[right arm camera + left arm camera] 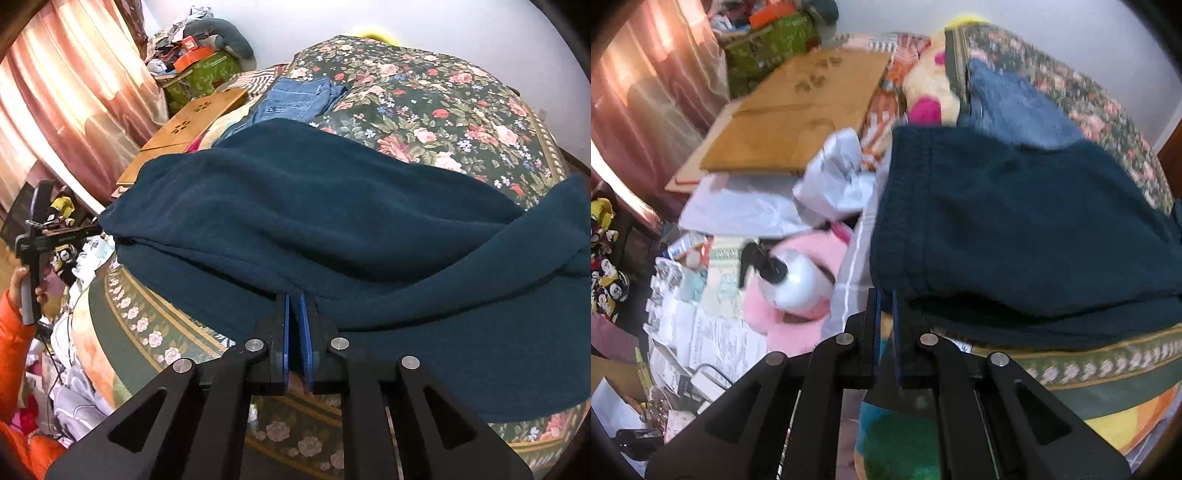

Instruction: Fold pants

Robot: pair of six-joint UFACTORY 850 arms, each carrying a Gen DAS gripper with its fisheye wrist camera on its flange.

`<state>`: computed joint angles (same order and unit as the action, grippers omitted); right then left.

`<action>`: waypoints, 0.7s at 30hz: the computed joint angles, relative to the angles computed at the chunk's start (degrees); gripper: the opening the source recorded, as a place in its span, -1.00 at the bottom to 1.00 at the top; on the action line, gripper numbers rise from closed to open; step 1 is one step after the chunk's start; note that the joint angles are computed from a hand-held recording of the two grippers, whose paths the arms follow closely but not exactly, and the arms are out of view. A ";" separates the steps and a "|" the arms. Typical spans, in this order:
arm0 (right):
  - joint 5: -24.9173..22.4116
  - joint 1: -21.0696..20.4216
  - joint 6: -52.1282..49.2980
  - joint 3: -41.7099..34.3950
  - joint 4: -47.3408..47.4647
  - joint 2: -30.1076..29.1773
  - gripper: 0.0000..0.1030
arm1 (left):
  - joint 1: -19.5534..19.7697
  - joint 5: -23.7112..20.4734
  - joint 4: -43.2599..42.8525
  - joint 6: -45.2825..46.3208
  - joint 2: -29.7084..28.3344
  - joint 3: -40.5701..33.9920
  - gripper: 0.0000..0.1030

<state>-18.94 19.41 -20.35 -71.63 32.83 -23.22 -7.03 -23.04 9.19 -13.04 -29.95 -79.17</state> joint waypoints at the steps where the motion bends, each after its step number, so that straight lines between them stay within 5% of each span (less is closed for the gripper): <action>1: -0.49 -0.16 1.89 -0.12 -1.80 0.27 -0.82 | -0.07 0.00 1.34 -1.03 0.31 -0.39 -0.90; 5: -1.09 -2.04 0.88 1.11 0.09 2.73 -0.72 | -1.04 0.76 1.55 -0.83 1.63 -2.00 -0.72; 7: -0.01 -2.79 3.66 1.78 -2.40 3.98 -0.53 | -1.68 0.94 1.33 -0.77 1.42 -3.40 -0.30; 10: 3.69 -4.46 10.03 3.55 -9.30 6.44 -0.22 | -3.11 2.08 0.65 -0.67 0.64 -5.50 0.05; 21: 2.34 -14.46 47.54 -2.86 -44.08 2.40 -0.21 | -8.31 -4.02 -4.95 2.44 -12.97 -25.91 0.24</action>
<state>-16.61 4.95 27.19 -74.49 -11.25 -20.83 -15.34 -27.06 4.24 -10.61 -42.92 -105.08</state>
